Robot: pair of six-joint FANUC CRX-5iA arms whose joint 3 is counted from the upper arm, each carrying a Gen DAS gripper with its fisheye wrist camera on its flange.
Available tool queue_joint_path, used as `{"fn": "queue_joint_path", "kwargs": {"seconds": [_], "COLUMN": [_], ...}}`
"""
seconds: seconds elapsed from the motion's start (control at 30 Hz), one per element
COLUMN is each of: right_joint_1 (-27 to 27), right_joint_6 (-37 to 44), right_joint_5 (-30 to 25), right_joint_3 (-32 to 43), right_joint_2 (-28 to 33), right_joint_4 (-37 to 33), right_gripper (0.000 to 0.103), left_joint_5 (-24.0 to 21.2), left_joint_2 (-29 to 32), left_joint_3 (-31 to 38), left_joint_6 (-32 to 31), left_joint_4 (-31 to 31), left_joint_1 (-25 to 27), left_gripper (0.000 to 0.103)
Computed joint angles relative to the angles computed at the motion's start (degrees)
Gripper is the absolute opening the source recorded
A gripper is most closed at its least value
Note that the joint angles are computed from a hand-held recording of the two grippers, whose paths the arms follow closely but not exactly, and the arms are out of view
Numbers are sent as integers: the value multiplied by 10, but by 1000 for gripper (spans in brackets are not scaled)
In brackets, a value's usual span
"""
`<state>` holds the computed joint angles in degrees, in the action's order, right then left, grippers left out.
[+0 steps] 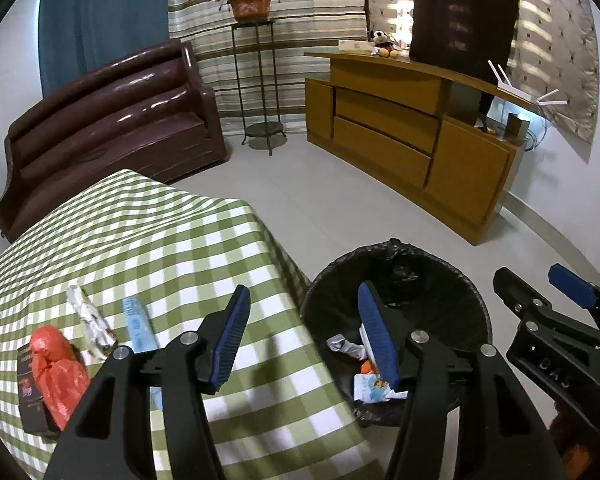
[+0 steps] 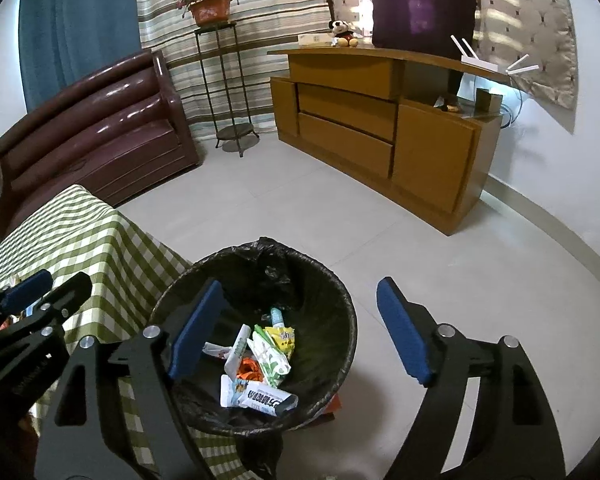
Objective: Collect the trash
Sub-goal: 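Move both open tools back over the table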
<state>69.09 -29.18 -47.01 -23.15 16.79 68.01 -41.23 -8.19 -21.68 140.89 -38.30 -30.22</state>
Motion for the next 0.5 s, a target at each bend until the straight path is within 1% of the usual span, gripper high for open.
{"fn": "queue_joint_path", "kwargs": {"seconds": [0.2,0.3,0.5], "right_joint_1": [18,24,41], "right_joint_6": [10,15,32], "right_joint_5": [-20,-14,-12], "right_joint_3": [11,16,39], "right_joint_2": [6,7,19], "right_joint_4": [-7,-7,-12], "right_gripper": [87,87,87], "left_joint_5": [-28,-44,-69], "left_joint_2": [-28,-47,-99], "left_joint_3": [-14,-25,-55], "left_joint_6": [22,30,31], "left_joint_4": [-24,-35,-31], "left_joint_1": [-10,-13,-2], "left_gripper": [59,60,60]}}
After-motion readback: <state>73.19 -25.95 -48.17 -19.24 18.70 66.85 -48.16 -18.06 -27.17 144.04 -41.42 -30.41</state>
